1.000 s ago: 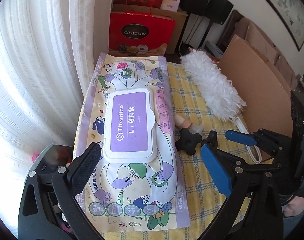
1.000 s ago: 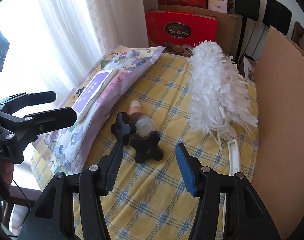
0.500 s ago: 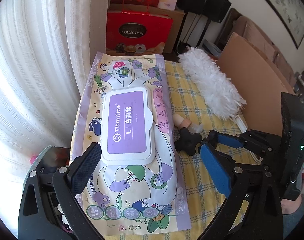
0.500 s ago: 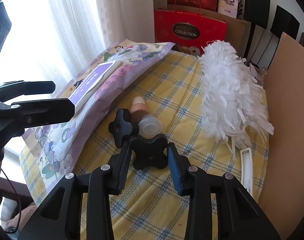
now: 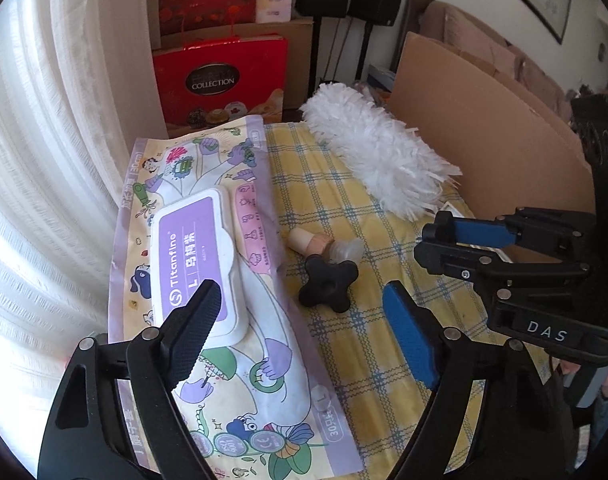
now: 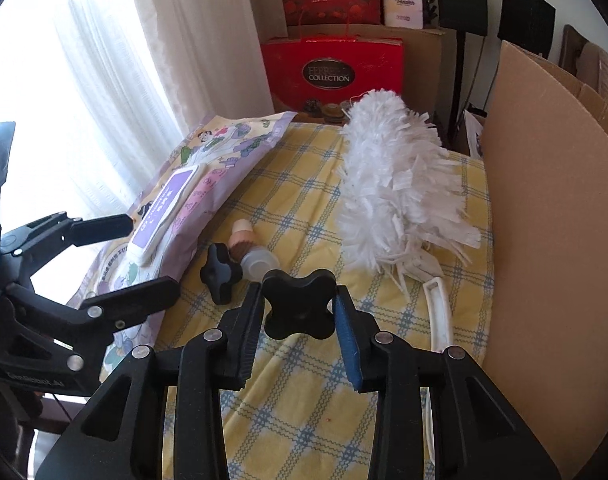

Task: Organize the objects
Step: 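Lower the right tool onto a black star knob and close on it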

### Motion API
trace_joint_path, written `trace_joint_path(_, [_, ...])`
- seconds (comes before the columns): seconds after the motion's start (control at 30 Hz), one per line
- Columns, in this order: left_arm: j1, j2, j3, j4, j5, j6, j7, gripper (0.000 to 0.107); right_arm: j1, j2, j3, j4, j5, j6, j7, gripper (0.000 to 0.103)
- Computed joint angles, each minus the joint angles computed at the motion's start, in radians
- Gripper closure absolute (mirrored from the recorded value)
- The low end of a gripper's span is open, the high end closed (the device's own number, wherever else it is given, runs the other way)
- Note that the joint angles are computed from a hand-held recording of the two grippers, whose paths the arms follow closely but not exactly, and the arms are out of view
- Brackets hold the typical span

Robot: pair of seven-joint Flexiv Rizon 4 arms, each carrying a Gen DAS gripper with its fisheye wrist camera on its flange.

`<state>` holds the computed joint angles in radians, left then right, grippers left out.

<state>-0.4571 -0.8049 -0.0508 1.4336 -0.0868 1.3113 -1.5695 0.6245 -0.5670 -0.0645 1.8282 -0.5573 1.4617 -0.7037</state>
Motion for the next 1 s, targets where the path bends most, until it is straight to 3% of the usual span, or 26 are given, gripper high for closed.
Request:
trace_joint_path(0.03, [0.000,-0.006,-0.003,-0.009,0.000,-0.005,0.005,0.034,0.010,0.006,-0.012,0.005,-0.005,0.000,0.009,0.068])
trace_joint_path(0.1, [0.020,-0.015,-0.037,-0.019,-0.018,-0.018,0.025,0.050,0.011,0.014,-0.015,0.011,-0.007,0.002,0.016,0.068])
trace_joint_path(0.13, [0.030,-0.022,-0.054,-0.026,-0.030,-0.028,0.037,0.051,0.011,0.017,-0.015,0.013,-0.008,0.002,0.019,0.068])
trace_joint_path(0.67, [-0.030,-0.085,0.022,-0.147,0.031,-0.125,0.046,0.051,-0.006,0.043,0.012,0.043,-0.004,0.013,0.017,0.068])
trace_joint_path(0.77, [-0.049,-0.086,0.051,-0.155,0.058,-0.121,0.019,0.064,-0.004,0.044,0.010,0.043,-0.004,0.013,0.017,0.068])
trace_joint_path(0.9, [-0.005,-0.075,-0.012,-0.130,0.031,-0.100,0.046,0.088,-0.002,0.048,0.005,0.048,-0.007,0.015,0.018,0.068])
trace_joint_path(1.0, [-0.025,-0.079,0.011,-0.143,0.035,-0.118,0.037,0.091,0.000,0.055,0.002,0.054,-0.011,0.017,0.020,0.068])
